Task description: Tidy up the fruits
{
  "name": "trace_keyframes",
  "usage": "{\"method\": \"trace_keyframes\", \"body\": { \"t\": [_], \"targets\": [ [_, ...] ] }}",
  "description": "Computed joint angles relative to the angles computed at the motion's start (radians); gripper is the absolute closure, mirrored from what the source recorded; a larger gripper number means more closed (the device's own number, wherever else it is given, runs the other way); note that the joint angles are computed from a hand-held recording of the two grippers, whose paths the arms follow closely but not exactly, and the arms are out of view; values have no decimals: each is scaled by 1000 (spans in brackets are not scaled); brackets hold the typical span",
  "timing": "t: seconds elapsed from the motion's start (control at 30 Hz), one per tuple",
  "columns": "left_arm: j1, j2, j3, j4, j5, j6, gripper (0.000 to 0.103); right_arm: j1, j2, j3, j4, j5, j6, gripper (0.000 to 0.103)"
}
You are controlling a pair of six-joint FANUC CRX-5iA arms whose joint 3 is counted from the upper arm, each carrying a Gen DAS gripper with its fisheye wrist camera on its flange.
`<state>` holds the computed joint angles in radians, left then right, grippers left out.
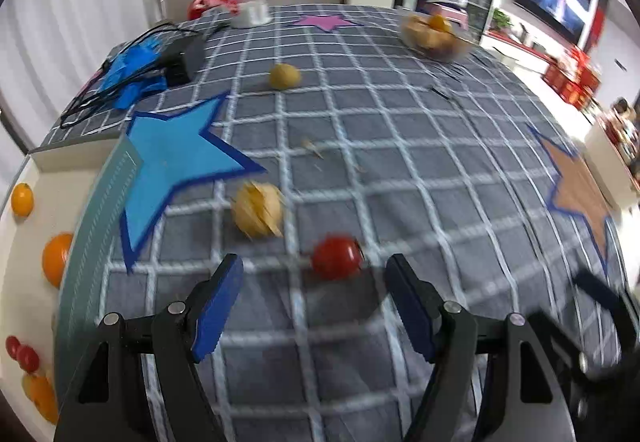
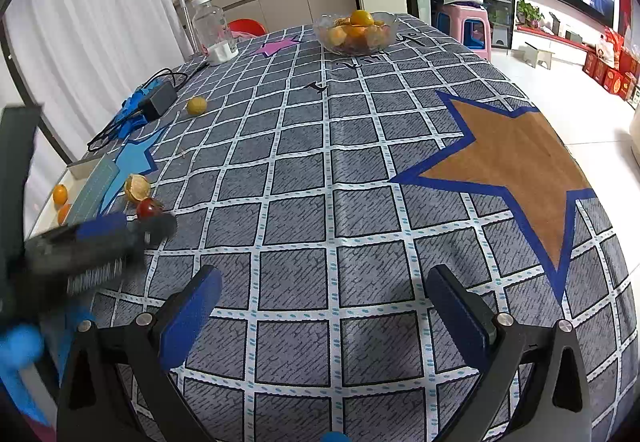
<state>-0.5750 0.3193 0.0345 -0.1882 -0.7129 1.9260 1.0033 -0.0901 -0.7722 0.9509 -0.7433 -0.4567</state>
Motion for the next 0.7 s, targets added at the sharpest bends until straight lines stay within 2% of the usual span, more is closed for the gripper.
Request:
{"method": "trace_keyframes", "body": {
  "t": [0.13, 0.23, 0.4, 0.5, 0.57, 0.63, 0.67, 0.7],
  "targets": [
    [8, -53, -79, 62, 50, -75, 26, -1, -2, -2, 1, 1, 0, 0],
    [14, -85, -76, -19, 64, 20, 26, 0, -1, -1, -2, -1, 3, 0],
    [51, -43, -1, -31, 27, 104, 25, -2, -2, -4, 4, 4, -4, 0],
    [53, 21, 86, -79, -48, 165, 25, -1, -2, -3, 2, 2, -1, 0],
    [60, 58, 123, -70, -74, 157, 26, -2, -3, -5, 4, 4, -4, 0],
    [66, 75, 127, -38, -81, 129, 41, -3, -4, -6, 7, 6, -7, 0],
    [56, 79, 134, -56, -92, 124, 51, -3, -5, -7, 9, 8, -9, 0],
    [39, 75, 140, -95, -100, 130, 70, -4, -5, -8, 10, 8, -10, 0]
  ]
}}
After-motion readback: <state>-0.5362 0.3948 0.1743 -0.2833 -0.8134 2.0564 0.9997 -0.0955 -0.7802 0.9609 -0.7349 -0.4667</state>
